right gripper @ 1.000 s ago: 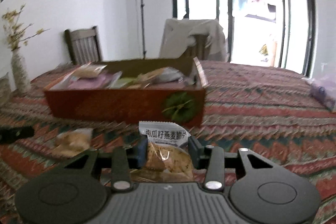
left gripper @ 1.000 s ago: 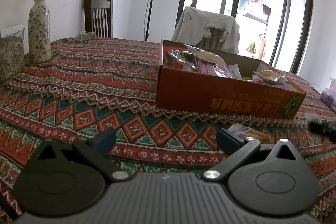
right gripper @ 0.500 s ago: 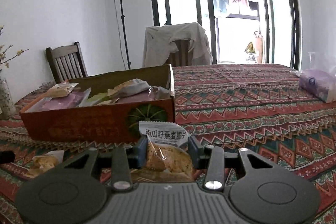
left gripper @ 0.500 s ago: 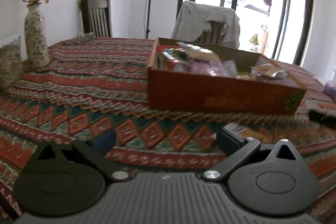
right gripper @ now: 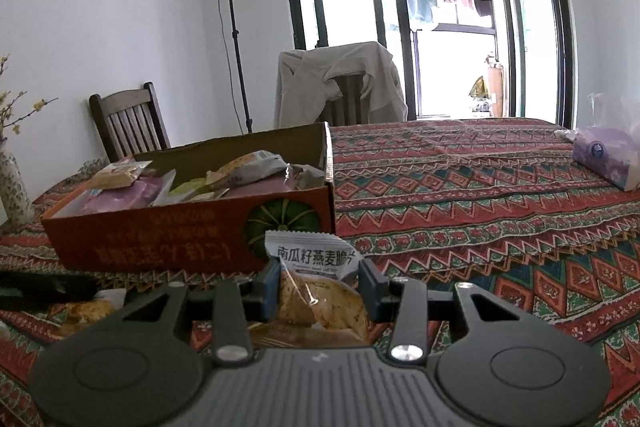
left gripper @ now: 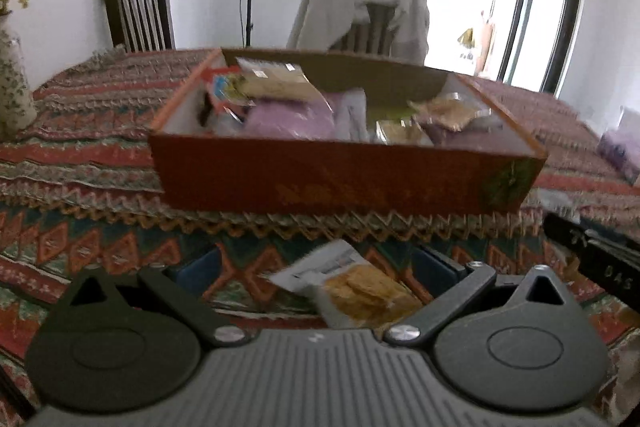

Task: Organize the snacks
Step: 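Grasp a tan cracker packet with the left gripper while the right holds its packet, then carry both cracker packets into the box and open both grippers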

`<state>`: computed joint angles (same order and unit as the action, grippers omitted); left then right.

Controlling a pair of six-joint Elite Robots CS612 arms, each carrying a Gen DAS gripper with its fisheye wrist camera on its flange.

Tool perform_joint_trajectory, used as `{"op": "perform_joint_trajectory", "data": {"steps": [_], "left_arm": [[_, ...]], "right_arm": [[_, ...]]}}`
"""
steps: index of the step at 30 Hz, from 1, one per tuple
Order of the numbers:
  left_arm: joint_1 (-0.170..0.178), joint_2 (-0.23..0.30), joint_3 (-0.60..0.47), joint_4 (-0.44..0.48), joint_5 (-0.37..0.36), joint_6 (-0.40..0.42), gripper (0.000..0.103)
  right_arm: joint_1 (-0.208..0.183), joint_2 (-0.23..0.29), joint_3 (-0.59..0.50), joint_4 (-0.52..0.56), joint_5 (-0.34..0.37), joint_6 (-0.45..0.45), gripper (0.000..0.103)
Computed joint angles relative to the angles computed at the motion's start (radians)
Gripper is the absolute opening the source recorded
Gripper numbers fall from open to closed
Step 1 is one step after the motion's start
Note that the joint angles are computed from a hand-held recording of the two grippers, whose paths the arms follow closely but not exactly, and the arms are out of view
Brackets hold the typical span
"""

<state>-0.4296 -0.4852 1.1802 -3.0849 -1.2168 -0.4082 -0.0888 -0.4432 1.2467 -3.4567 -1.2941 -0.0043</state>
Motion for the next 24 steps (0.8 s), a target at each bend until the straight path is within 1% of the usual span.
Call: {"op": "perform_joint_trajectory", "data": {"steps": [1, 4, 6, 7, 8, 9, 10, 11, 13, 18, 20, 24], "left_arm": [[-0.003, 0.004, -0.011, 0.027, 0.004, -0.005, 0.103], [-0.014, 0.012, -0.029, 0.097, 0.064, -0.032, 0.103], [-0.015, 0.013, -0.032, 0.131, 0.080, -0.054, 0.101], [-0.013, 0.012, -0.030, 0.143, 0.077, -0.066, 0.093], [-0.011, 0.011, -0.027, 0.147, 0.073, -0.076, 0.091], [-0.013, 0.010, -0.022, 0.137, 0.088, -0.072, 0.084], [-0.013, 0.008, -0.014, 0.126, 0.091, -0.070, 0.076], [-0.012, 0.006, -0.009, 0.113, 0.089, -0.062, 0.070], [-0.011, 0.002, 0.002, 0.087, 0.079, -0.044, 0.044], [-0.007, -0.003, 0.024, 0.025, 0.054, -0.042, 0.042], [-0.007, -0.004, 0.029, -0.009, 0.049, -0.026, 0.042], [-0.011, -0.005, 0.040, -0.087, 0.060, 0.012, 0.042]], "right_arm": [[0.000, 0.000, 0.000, -0.001, 0.000, 0.001, 0.041], [0.000, 0.000, -0.001, 0.000, 0.001, 0.003, 0.041], [0.000, 0.000, -0.001, 0.003, 0.002, 0.004, 0.041], [0.000, 0.000, -0.001, 0.003, 0.003, 0.004, 0.041], [0.000, 0.001, -0.001, 0.003, 0.003, 0.004, 0.041], [-0.001, 0.001, -0.001, 0.002, 0.003, 0.005, 0.041], [-0.001, 0.001, -0.001, 0.002, 0.003, 0.005, 0.041], [-0.001, 0.001, -0.002, 0.004, 0.003, 0.006, 0.041], [0.000, 0.001, -0.003, 0.005, 0.001, 0.008, 0.041], [0.000, 0.002, -0.005, 0.006, 0.000, 0.007, 0.041], [0.000, 0.003, -0.005, 0.006, 0.000, 0.004, 0.041], [0.000, 0.005, -0.002, -0.016, 0.001, 0.001, 0.041]]}}
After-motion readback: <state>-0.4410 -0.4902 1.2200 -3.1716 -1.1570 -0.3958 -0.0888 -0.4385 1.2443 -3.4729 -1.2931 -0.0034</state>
